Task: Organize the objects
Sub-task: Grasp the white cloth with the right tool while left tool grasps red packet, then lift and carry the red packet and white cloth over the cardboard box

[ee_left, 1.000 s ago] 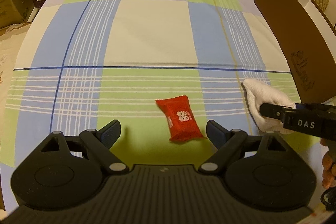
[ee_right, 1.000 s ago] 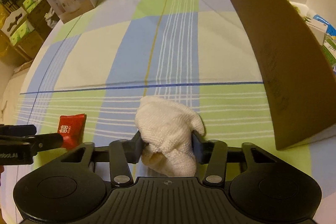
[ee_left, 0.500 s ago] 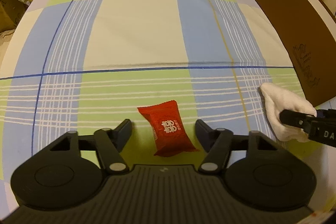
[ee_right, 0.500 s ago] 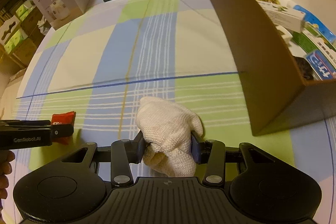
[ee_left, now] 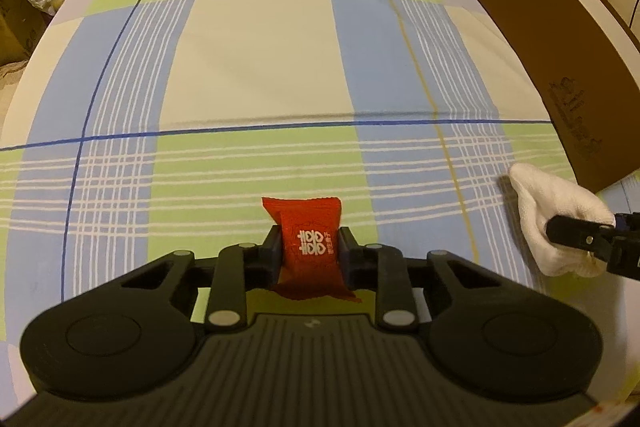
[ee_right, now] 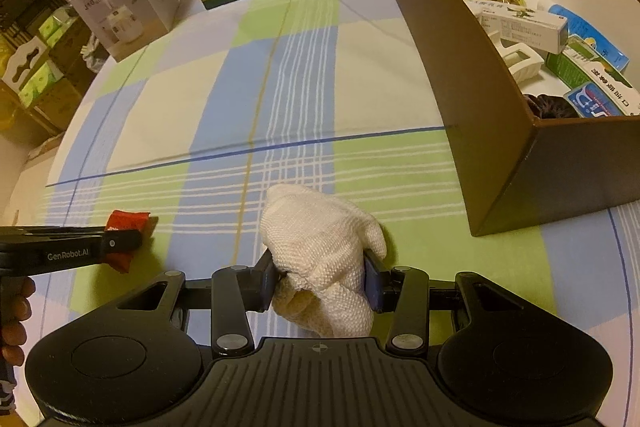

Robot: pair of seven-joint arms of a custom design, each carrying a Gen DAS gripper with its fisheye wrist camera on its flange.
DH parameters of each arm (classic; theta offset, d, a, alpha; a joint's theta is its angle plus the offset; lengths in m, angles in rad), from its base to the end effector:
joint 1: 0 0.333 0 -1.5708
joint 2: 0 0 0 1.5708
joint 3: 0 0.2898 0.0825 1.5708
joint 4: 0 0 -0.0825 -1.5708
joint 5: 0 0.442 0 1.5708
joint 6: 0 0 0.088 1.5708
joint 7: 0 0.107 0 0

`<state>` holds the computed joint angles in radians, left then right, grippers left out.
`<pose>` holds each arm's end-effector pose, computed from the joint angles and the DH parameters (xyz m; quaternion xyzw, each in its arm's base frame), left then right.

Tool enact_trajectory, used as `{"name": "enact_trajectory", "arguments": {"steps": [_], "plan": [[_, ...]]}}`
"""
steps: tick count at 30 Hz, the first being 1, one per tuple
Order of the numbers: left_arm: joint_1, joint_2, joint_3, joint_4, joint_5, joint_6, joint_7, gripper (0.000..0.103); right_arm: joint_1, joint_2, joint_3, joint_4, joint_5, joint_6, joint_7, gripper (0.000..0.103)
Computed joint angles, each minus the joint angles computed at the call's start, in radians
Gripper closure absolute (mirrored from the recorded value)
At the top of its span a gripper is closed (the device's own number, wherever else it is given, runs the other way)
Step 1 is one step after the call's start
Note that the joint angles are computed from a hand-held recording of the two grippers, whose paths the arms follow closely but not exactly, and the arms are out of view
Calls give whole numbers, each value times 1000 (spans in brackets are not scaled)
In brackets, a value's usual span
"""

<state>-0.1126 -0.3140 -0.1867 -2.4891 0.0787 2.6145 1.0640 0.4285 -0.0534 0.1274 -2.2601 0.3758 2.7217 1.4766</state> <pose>0.5016 -0.1550 0.3885 -0.7375 0.6380 -0.1779 0.1315 0.5161 0.3050 0.3786 -0.7872 0.5520 -0.0351 0.2729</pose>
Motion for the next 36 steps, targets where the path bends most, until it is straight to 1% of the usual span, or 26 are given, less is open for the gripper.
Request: {"name": "enact_trajectory", "arguments": {"steps": [10,17,28,36], "plan": [[-26,-115,-8,-62,-24,-9,-6,80,30,-91,-19,-67,126,1,-107,63],[-57,-163,-19,-68,-39,-7,-1,80,54,-169,-47,-119,183,6,-160,63],[-100,-147,-54,-8,-34,9,-12,80,77,-311,-112,-202,236,-14,-241,63],[-123,-93,-87,68,-1,18,-39,80,65,-392,-162,-243,249,-32,-291,63]]}}
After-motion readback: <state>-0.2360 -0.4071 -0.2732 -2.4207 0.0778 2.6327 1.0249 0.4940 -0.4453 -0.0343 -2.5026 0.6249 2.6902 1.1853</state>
